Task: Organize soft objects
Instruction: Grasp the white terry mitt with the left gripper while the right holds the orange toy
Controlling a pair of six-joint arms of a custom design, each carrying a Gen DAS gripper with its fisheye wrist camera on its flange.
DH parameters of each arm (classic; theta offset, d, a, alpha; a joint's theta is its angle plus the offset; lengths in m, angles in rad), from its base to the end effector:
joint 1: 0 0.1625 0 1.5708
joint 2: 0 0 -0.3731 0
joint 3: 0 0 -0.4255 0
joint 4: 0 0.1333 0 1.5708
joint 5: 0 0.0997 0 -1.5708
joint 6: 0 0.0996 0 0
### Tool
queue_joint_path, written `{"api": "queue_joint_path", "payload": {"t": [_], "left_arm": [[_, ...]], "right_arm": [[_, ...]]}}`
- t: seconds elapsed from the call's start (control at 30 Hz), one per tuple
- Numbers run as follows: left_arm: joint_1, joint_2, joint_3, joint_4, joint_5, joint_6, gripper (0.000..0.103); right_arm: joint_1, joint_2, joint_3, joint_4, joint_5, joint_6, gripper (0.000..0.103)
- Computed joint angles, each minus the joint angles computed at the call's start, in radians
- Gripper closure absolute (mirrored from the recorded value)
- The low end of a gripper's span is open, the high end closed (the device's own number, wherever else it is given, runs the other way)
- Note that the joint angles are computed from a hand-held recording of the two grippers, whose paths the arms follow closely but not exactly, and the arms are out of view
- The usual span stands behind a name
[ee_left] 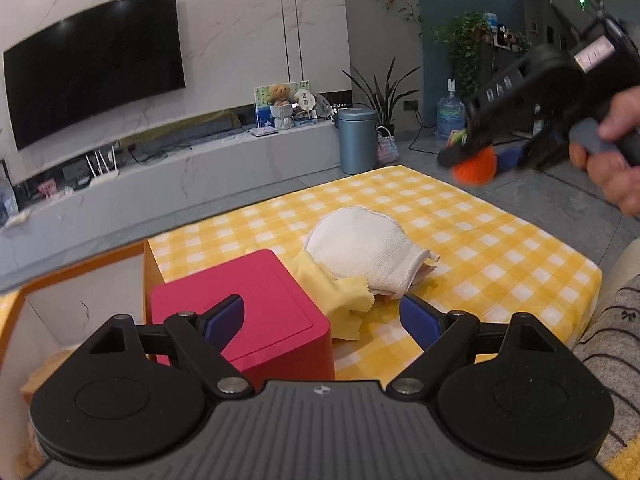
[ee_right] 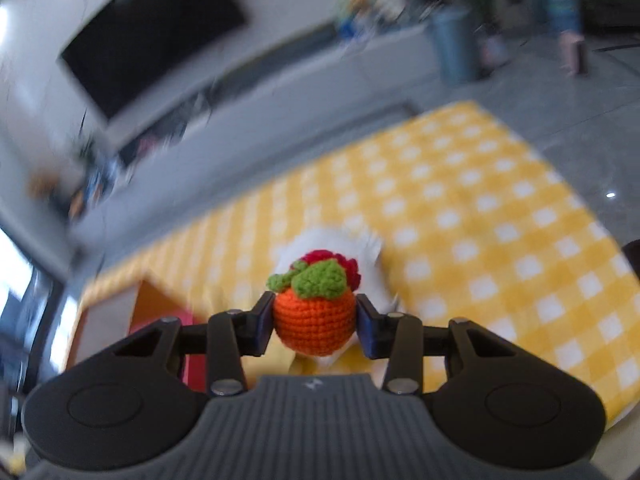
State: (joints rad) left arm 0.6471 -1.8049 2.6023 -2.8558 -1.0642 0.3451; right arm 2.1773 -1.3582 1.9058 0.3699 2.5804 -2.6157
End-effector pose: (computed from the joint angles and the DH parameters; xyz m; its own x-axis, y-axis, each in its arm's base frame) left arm -0.1614 -0.3496 0.1907 -0.4283 0.7077 -0.5619 0.9030 0.3116 -0.2959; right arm 0.2654 -0.2967 0.2030 -0.8591 0.4308 0.2763 -0.0247 0.5043 -0.8632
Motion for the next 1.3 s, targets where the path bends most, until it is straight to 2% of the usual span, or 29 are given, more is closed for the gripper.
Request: {"api": "queue_joint_path", "payload": {"t": [0.07, 0.17, 0.23, 0.3, 0.37, 0.4, 0.5, 0.53, 0.63, 0.7, 0.8, 0.9, 0.93, 1.0, 1.07, 1.3], "left_arm": [[-0.005, -0.004, -0.003, 0.008, -0.006, -0.019, 0.001], [0.033, -0.011, -0.025, 0.047, -0.116, -0.056, 0.001], [0.038, 0.01, -0.043, 0.057, -0.151, -0.075, 0.001], [0.013, 0.06, -0.056, 0.037, -0.122, -0.113, 0.001], [-0.005, 0.125, -0.08, 0.029, -0.101, -0.14, 0.001], [-0.006, 0.162, -0.098, 0.031, -0.104, -0.158, 0.001], [0.023, 0.28, -0.161, 0.041, -0.183, -0.184, 0.001], [0.024, 0.322, -0.179, 0.035, -0.184, -0.188, 0.001], [0.014, 0.437, -0.217, -0.014, -0.132, -0.204, 0.001], [0.011, 0.504, -0.236, -0.059, -0.1, -0.202, 0.001], [0.018, 0.581, -0.242, -0.174, -0.09, -0.083, 0.001], [0.008, 0.626, -0.225, -0.254, -0.064, 0.055, 0.001], [-0.005, 0.65, -0.213, -0.297, -0.032, 0.096, 0.001], [-0.021, 0.693, -0.189, -0.391, 0.004, 0.189, 0.003], [-0.029, 0.722, -0.179, -0.422, 0.017, 0.259, 0.003], [-0.043, 0.806, -0.209, -0.415, 0.099, 0.258, 0.007]], "right_arm": [[0.022, 0.018, 0.002, -0.026, 0.088, -0.016, 0.061], [0.008, -0.042, 0.093, -0.13, 0.095, -0.052, 0.061], [-0.017, -0.046, 0.134, -0.146, 0.095, -0.03, 0.061], [-0.046, 0.016, 0.113, -0.069, 0.122, 0.032, 0.061], [-0.056, 0.051, 0.097, -0.032, 0.152, 0.054, 0.061], [-0.058, 0.038, 0.109, -0.05, 0.149, 0.039, 0.061], [-0.055, -0.048, 0.167, -0.145, 0.113, -0.029, 0.061], [-0.053, -0.058, 0.173, -0.148, 0.115, -0.031, 0.061], [-0.044, -0.057, 0.18, -0.135, 0.181, -0.011, 0.061], [-0.05, -0.084, 0.198, -0.127, 0.185, 0.013, 0.061], [-0.054, -0.117, 0.219, -0.126, 0.2, 0.034, 0.061], [-0.081, -0.182, 0.254, -0.155, 0.148, 0.017, 0.061], [-0.091, -0.192, 0.26, -0.157, 0.132, 0.019, 0.061], [-0.1, -0.186, 0.258, -0.153, 0.128, 0.027, 0.061], [-0.098, -0.17, 0.248, -0.15, 0.135, 0.028, 0.061], [-0.115, -0.229, 0.282, -0.197, 0.049, -0.015, 0.061]]}}
